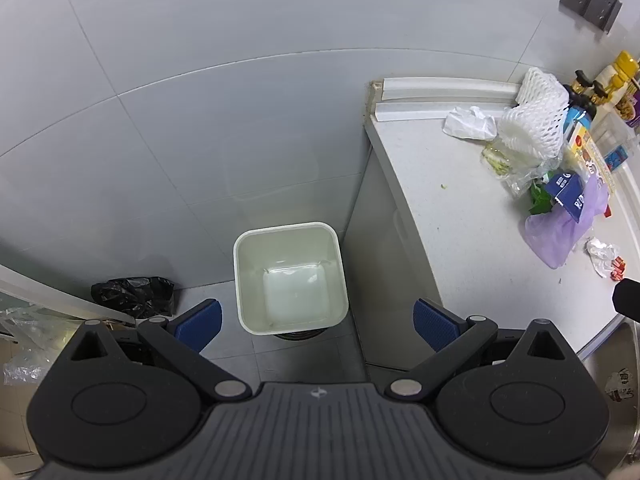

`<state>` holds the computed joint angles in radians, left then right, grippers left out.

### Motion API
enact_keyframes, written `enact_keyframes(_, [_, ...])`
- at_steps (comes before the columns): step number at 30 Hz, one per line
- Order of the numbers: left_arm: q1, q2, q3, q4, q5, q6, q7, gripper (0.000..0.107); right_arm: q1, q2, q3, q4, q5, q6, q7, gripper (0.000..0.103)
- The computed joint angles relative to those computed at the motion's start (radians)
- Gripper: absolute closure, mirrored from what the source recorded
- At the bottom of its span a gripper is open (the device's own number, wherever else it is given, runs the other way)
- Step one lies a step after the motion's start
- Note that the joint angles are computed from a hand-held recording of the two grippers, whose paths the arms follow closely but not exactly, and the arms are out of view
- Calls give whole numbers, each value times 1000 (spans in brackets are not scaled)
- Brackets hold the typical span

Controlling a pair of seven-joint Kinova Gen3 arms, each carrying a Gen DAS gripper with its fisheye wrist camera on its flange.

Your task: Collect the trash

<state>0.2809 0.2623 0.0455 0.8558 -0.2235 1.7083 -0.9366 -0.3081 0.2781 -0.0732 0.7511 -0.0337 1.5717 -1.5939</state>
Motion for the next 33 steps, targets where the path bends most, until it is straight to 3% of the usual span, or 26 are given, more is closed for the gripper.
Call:
enact_keyframes(14, [-19, -4, 5, 13, 31, -31, -15, 5, -17, 18, -2, -20, 10, 20, 16, 0])
enact_keyframes(33, [-39, 3, 2, 2, 60, -27, -46, 6, -72, 93, 10, -128, 53, 94, 52, 0])
